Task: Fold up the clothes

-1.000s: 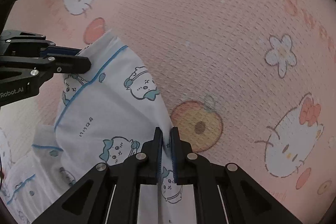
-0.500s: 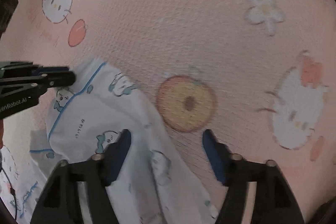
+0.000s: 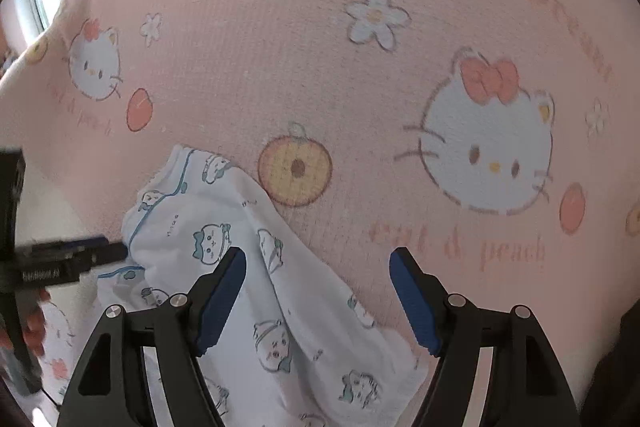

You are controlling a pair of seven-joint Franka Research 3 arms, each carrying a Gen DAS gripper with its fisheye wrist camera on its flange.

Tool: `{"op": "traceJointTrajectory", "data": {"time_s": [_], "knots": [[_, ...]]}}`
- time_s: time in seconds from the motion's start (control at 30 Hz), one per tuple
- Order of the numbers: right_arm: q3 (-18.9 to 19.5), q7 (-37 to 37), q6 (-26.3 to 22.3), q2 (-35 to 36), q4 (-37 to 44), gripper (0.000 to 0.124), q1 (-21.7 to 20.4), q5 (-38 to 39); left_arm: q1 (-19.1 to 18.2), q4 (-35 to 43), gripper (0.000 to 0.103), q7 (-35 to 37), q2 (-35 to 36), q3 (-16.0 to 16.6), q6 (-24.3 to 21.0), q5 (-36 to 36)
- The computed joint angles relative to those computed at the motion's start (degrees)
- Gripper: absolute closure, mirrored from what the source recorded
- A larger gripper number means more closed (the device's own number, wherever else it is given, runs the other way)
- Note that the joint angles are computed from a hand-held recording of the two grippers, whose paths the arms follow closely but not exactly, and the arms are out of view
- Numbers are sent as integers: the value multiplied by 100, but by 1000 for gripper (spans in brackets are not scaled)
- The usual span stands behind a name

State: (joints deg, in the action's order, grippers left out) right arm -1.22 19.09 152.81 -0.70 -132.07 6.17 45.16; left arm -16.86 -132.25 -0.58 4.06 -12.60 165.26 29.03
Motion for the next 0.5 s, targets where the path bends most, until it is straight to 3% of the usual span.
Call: {"op": "traceJointTrajectory", "data": {"time_s": [0.13, 0.23, 0.37, 0.5], "knots": [[-40, -215, -13, 83, 58, 50, -69, 189, -6, -105, 42, 591, -106, -137, -273, -520], [-103, 149, -168, 307, 233, 50, -196, -131, -40, -162, 42, 936, -160, -192, -372, -775], [-167, 1047, -906, 740, 716, 50, -440, -538, -80, -209, 42, 1021, -199, -199, -422, -804], [-153, 1208, -1639, 983, 1053, 50, -725, -341, -97, -321, 42, 620, -254, -174, -315, -577]]}}
